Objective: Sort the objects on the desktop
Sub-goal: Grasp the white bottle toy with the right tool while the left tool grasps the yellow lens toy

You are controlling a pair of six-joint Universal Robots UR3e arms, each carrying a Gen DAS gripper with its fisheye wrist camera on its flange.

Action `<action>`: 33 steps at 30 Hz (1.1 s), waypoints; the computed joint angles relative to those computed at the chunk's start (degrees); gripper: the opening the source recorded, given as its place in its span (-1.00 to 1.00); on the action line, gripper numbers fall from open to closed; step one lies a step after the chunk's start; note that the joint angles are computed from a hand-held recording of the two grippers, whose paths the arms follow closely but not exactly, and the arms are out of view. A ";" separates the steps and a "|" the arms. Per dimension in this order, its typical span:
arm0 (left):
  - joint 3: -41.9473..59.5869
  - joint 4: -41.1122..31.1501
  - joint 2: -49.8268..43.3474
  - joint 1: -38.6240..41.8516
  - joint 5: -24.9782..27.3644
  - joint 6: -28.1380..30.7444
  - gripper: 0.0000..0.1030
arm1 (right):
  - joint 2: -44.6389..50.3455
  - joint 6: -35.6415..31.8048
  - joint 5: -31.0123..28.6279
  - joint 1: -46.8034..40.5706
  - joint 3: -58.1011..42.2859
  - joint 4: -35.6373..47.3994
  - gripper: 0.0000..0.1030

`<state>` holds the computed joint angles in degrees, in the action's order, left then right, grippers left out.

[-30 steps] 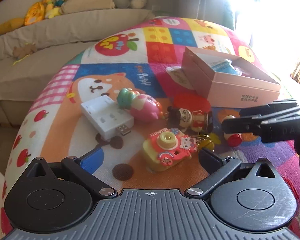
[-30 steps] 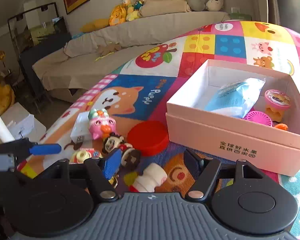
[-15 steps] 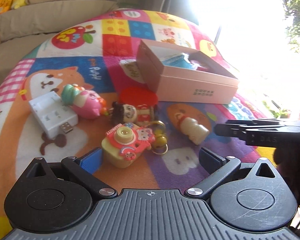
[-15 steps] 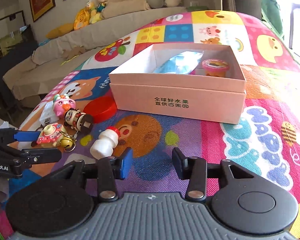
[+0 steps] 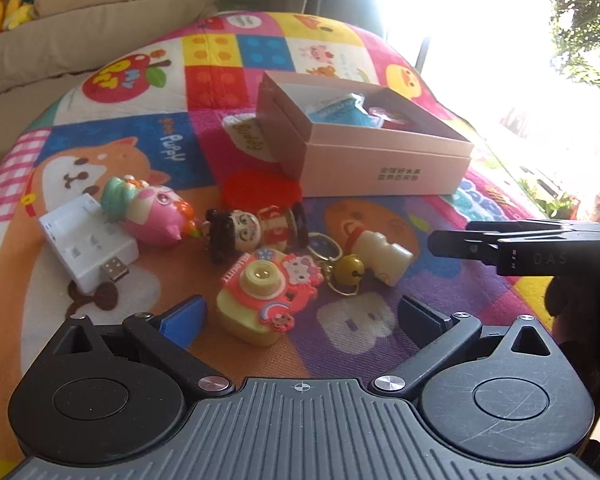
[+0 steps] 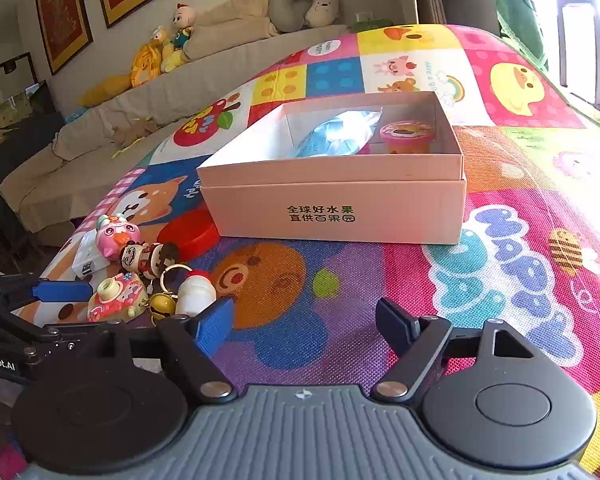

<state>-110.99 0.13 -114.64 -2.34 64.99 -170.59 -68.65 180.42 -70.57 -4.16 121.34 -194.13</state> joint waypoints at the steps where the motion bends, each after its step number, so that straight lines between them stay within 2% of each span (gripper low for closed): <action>1: -0.88 -0.17 0.60 0.43 -1.93 1.07 1.00 | -0.05 0.35 -0.21 -0.09 0.23 -0.37 0.58; 3: -2.94 2.95 1.16 -0.15 -1.75 1.81 1.00 | 0.01 0.94 -0.65 -0.09 0.35 -0.92 0.60; 6: -2.80 8.25 -0.37 -3.10 6.41 0.30 1.00 | 0.18 1.41 -0.97 -0.03 0.13 -0.82 0.61; 8: -1.25 7.45 -1.24 -3.73 8.86 -0.63 0.99 | 0.26 1.50 -0.86 -0.08 0.12 -0.90 0.61; 10: 0.21 5.57 -1.77 -3.88 9.39 -0.81 0.89 | 0.34 1.40 -0.75 -0.07 0.28 -1.30 0.61; 11: 0.89 4.82 -2.10 -4.24 10.07 -0.66 0.68 | 0.34 1.33 -0.74 -0.05 0.39 -1.55 0.61; 14: 1.85 5.84 -3.31 -5.61 13.01 -0.41 0.54 | 0.35 1.08 -0.75 0.10 0.67 -2.27 0.61; 17: 0.89 7.08 -2.96 -5.18 12.32 -0.13 0.03 | 0.29 0.34 -0.63 0.28 0.57 -2.02 0.61; 18: 0.31 7.64 -2.73 -5.16 12.60 0.21 -0.02 | 0.30 0.13 -0.68 0.38 0.48 -1.85 0.61; 22: -3.36 10.05 -1.01 -4.29 13.71 0.67 -0.02 | 0.34 -0.83 -1.39 1.05 -0.41 -0.33 0.61; 26: -5.54 12.95 -0.35 -4.30 20.29 -2.09 0.02 | 0.29 -1.37 -3.37 2.30 -0.44 -0.76 0.61; 28: -6.50 11.92 0.85 -2.40 18.17 -3.10 0.07 | -0.20 -2.53 -2.39 3.14 0.32 -1.91 0.60; 30: -7.85 12.03 1.75 -1.23 15.48 -2.25 0.27 | -0.61 -4.18 0.87 4.07 -0.37 -0.03 0.49; 32: -8.34 12.33 1.91 -1.40 14.41 -1.21 0.36 | 0.54 -6.04 -1.17 7.43 -4.07 3.45 0.16; 33: -8.35 12.27 1.90 -1.50 13.81 -0.95 0.37 | 1.46 -6.67 -2.70 8.83 -5.91 4.59 0.09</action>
<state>-119.34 12.40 -112.74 -3.85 78.80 -171.53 -67.20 173.76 -73.26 4.67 115.43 -189.54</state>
